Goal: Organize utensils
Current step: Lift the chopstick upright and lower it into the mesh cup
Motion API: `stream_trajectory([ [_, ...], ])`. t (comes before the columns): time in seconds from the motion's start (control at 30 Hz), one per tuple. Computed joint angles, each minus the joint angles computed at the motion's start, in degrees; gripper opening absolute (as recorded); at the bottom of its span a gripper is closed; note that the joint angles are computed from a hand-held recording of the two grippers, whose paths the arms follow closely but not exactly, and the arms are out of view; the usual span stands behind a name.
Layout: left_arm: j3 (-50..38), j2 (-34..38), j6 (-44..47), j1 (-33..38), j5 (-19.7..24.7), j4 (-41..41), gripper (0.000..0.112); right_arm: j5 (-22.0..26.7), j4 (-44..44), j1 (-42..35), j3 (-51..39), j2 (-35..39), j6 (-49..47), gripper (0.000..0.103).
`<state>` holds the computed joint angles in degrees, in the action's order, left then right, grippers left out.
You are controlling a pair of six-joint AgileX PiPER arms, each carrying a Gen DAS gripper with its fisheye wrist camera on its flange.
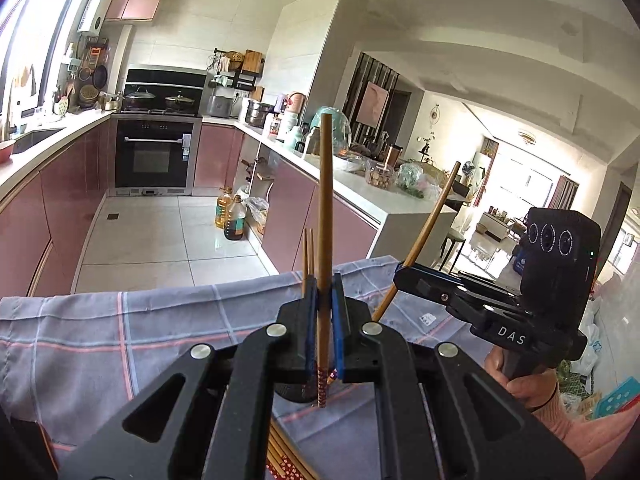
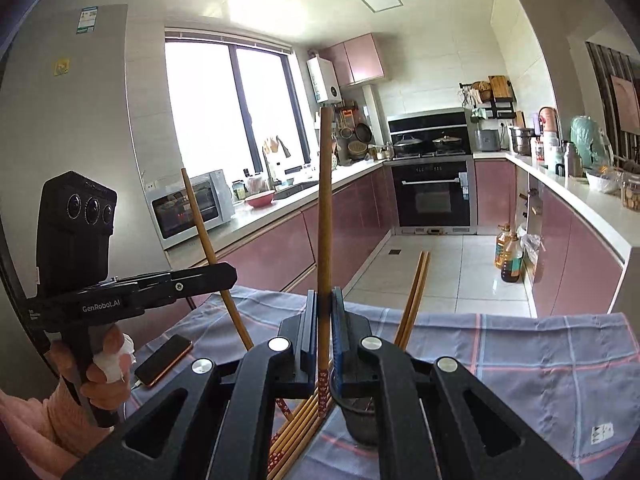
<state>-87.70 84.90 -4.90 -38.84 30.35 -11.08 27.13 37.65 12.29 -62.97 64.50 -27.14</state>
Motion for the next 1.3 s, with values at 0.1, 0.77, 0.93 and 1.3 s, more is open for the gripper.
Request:
stream_trajectory([
  [0.1, -4.2, 2.3, -1.5, -0.6, -0.1, 2.3, 0.007, -0.9, -0.6, -1.2, -1.3, 1.1, 0.1, 0.006],
  [0.77, -20.7, 19.5, 0.6, 0.4, 12.5, 2.9, 0.007, 3.0, -7.3, -1.9, -3.1, 11.6, 5.6, 0.006],
  [0.93, -24.4, 23.5, 2.6, 0.6, 18.0, 2.0, 0.007, 5.4, -9.6, -1.5, -4.7, 14.3, 8.4, 0.006],
  [1.3, -31.9, 29.5, -0.3, 1.4, 21.5, 3.0, 0.008, 5.6, -9.6, -2.4, -7.5, 19.4, 11.5, 0.008],
])
